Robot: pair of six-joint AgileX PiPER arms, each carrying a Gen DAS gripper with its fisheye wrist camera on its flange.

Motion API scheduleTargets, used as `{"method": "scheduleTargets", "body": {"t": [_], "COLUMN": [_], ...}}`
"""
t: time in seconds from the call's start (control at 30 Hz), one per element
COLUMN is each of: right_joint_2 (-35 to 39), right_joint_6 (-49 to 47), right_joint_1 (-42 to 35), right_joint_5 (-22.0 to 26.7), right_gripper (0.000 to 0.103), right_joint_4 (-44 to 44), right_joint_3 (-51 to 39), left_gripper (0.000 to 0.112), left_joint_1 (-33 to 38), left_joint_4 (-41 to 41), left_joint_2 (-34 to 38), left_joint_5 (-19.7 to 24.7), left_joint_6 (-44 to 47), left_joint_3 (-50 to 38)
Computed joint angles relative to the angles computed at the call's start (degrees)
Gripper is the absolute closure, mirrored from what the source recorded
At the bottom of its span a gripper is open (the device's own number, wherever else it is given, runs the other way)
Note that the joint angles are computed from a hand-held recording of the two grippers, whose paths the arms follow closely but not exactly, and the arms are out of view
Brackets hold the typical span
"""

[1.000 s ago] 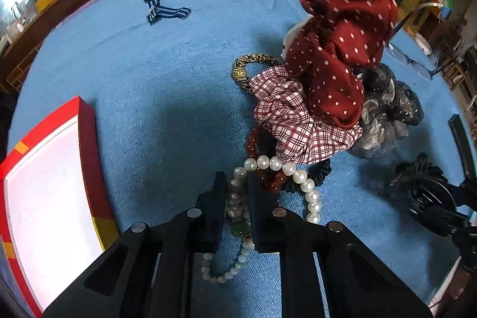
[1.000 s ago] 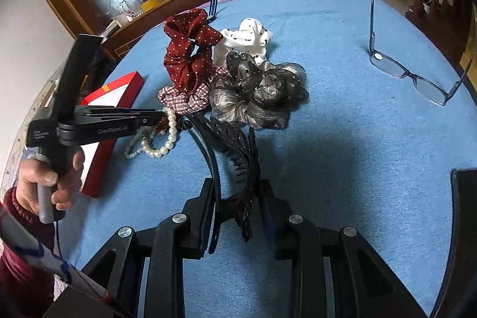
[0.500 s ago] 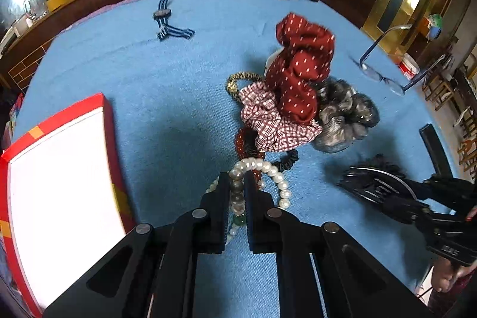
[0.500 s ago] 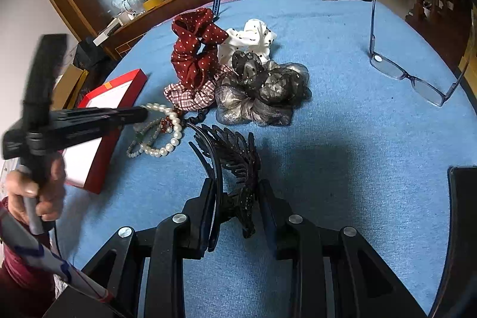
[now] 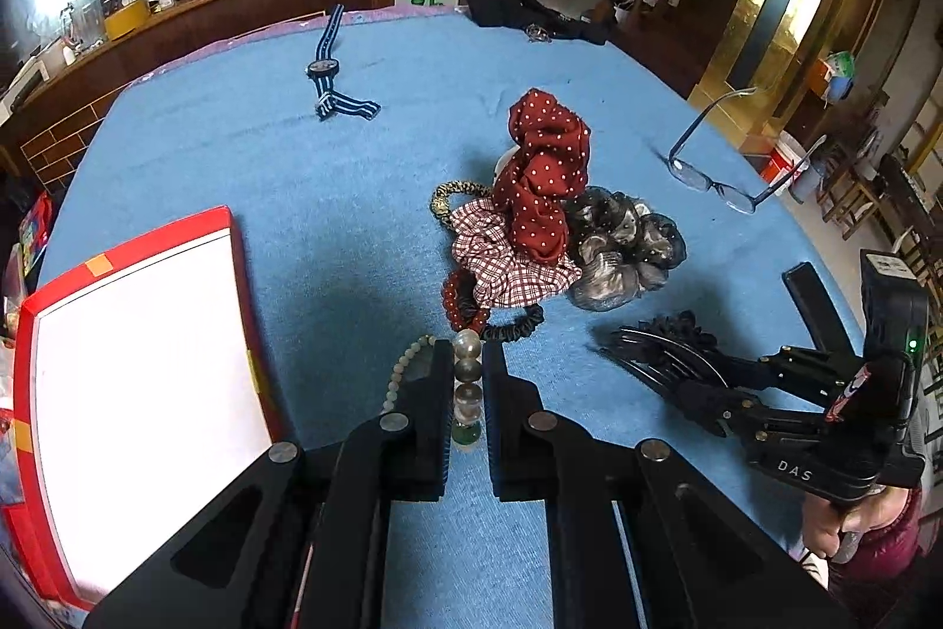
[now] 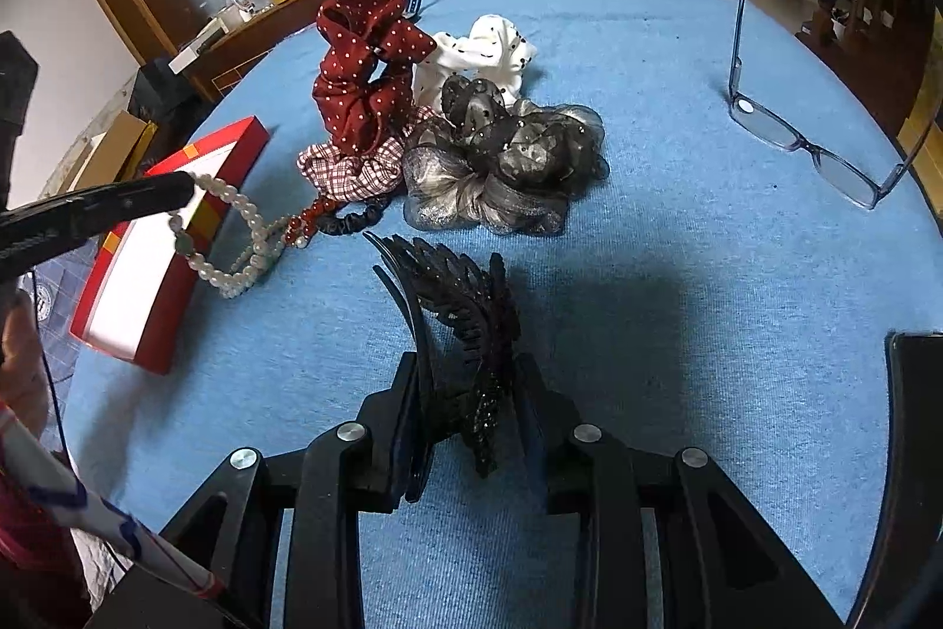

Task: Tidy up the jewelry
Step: 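Carry both items to the red box while the left tool releases the pearl bracelet inside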

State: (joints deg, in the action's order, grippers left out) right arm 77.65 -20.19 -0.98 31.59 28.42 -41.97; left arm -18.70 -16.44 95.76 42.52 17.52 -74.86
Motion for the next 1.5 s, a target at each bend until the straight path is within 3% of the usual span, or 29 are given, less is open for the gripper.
{"method": "scheduleTargets", "body": {"t": [0.4,0.73,0.97,1.17,1.5], "right_joint_2": [-7.3,-5.3,4.0,14.9,36.7], "right_joint_6": [5.3,17.5,27.9,33.6,40.3], "right_joint_1": [2.7,14.3,24.3,30.1,35.8], "right_joint_5": [3.4,4.4,5.2,7.2,16.4], "right_gripper": [0.072,0.072,0.072,0.072,0.072], "right_joint_4": [-1.6,-8.0,-15.4,-19.1,-24.0], "right_joint_3": [-1.4,-8.9,-19.9,-32.1,-60.8], "left_gripper": [0.103,0.103,0.103,0.103,0.103], "left_joint_1": [4.9,14.8,23.3,30.7,36.3], "left_joint_4": [-3.9,-7.7,-8.4,-9.1,-7.5], "left_joint_2": [-5.7,-9.2,-7.5,-1.6,11.6], "left_joint_5": [1.0,4.1,6.1,7.5,9.8], "left_joint_6": [4.4,11.0,15.1,17.5,16.4], "left_joint_3": [3.0,3.4,0.5,-5.3,-19.8]}}
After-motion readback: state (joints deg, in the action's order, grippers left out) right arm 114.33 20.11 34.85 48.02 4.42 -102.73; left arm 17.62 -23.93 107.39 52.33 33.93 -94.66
